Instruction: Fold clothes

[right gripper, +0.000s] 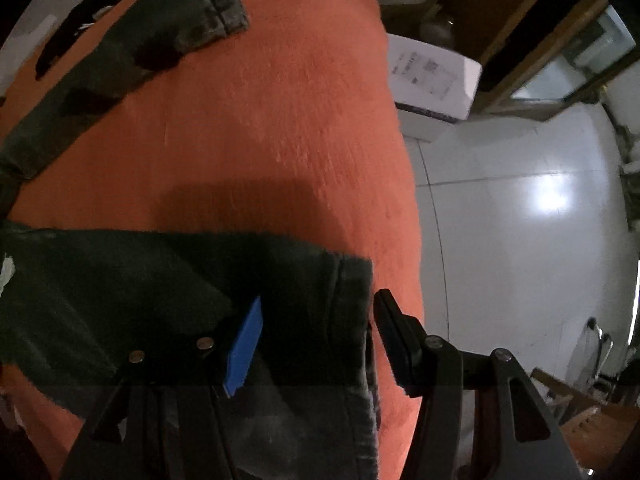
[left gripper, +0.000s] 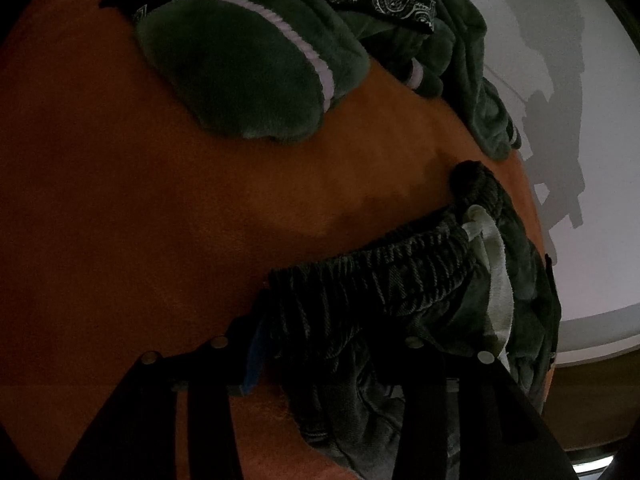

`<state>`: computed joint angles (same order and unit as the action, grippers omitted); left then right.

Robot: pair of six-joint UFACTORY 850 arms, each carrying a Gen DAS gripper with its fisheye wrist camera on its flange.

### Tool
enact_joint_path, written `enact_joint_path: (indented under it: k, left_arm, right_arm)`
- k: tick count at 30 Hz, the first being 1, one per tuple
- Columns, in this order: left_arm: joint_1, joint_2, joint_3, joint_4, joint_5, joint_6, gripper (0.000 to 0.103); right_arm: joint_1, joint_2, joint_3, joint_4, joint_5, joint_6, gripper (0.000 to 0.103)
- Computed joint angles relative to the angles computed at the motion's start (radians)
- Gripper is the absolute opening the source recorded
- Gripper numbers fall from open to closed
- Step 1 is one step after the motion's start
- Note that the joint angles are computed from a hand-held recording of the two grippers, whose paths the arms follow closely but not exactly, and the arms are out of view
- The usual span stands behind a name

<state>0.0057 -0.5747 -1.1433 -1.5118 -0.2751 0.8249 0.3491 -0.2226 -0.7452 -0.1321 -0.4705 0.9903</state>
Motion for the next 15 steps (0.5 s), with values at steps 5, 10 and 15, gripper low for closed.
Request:
enact_joint_path:
  k: [5,10,15]
  left_arm:
    - [-0.004,-0.002,-0.001,0.002,0.008,-0.003,0.045]
    - [-0.009,-0.003,0.000,-0.019,0.018,0.012,0.045]
    - [-0.009,-0.002,0.000,-0.002,0.017,0.000,0.046]
  right_arm:
    - [0.047,-0.051,-0.068,-0.208,-0.061,0.075,0.031]
    - [0.078,-0.042,-0.057,-0.356,-0.074,0.170,0.023]
    - [0.098,-0.039,-0.055,-0.596,-0.249,0.411,0.000]
